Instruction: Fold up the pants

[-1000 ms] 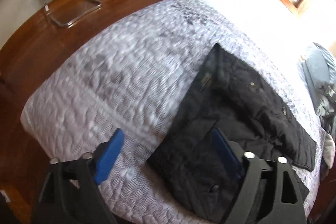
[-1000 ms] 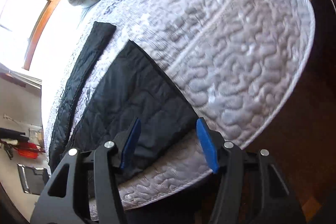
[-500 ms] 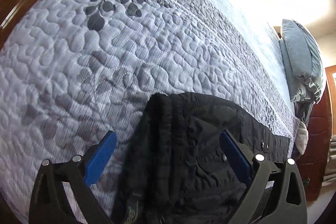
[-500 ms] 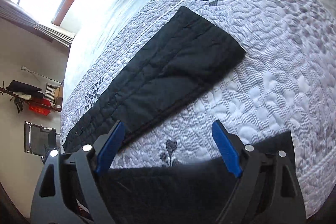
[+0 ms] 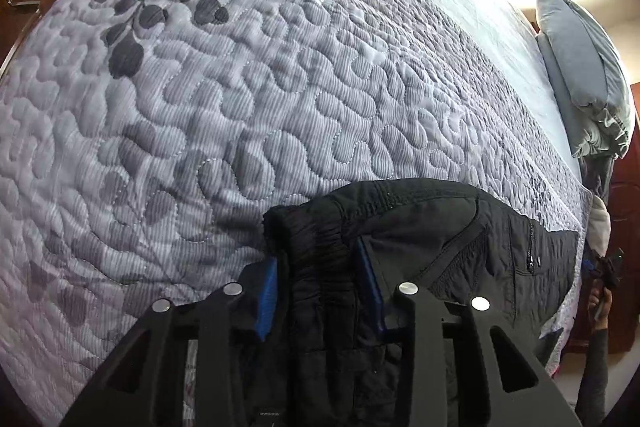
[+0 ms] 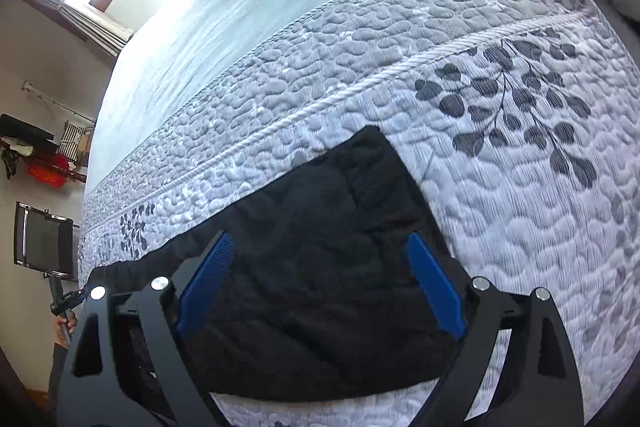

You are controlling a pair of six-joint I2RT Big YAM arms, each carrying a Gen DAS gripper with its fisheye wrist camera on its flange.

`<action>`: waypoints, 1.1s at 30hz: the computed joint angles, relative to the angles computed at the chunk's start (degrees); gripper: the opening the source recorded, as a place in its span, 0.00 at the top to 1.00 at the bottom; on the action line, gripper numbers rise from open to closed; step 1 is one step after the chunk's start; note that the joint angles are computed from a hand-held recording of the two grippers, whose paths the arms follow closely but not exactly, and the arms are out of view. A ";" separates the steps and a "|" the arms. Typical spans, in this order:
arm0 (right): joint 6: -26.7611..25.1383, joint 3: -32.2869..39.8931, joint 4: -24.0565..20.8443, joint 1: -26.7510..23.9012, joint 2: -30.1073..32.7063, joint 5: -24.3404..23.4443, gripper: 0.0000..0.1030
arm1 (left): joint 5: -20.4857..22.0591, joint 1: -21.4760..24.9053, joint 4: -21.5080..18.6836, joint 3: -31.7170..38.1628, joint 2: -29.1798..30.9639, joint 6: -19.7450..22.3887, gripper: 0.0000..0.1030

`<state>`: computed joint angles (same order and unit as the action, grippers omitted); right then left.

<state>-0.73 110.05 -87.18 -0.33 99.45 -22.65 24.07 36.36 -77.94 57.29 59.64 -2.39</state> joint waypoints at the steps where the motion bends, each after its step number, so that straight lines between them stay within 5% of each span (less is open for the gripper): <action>1: -0.69 2.16 -0.74 -0.11 2.15 0.38 0.14 | -0.03 -0.05 0.61 -0.40 -0.06 -0.84 0.65; 6: -3.95 8.45 -3.21 -0.09 10.21 1.36 0.14 | -0.09 0.39 1.93 -1.14 -0.30 -2.87 0.66; 12: -8.30 9.87 -4.54 0.13 12.91 -2.33 0.17 | -2.18 -0.45 1.87 -0.99 -0.30 -4.41 0.66; 14: -9.56 9.96 -4.99 0.40 13.22 -0.74 0.44 | -3.29 -1.67 2.37 -1.04 -0.48 -6.00 0.67; 15: -9.49 10.64 -5.80 0.05 13.65 -1.15 0.74 | -3.91 -2.00 2.44 -1.00 -0.63 -6.55 0.67; 16: -8.99 11.28 -6.74 -0.52 13.90 -2.77 0.88 | -4.90 -2.60 2.54 -0.93 -0.88 -7.33 0.69; 20: -9.58 10.31 -5.53 -1.08 10.37 -4.69 0.92 | -8.56 -4.07 2.62 0.07 -2.42 -11.18 0.91; 33: -11.68 5.15 -6.37 -6.38 -7.69 -7.31 0.95 | -3.38 -3.54 -1.66 7.32 -13.42 -10.82 0.93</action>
<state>-12.41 115.20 -93.55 -6.71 91.76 -29.96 20.69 32.82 -79.60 64.61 46.22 -13.21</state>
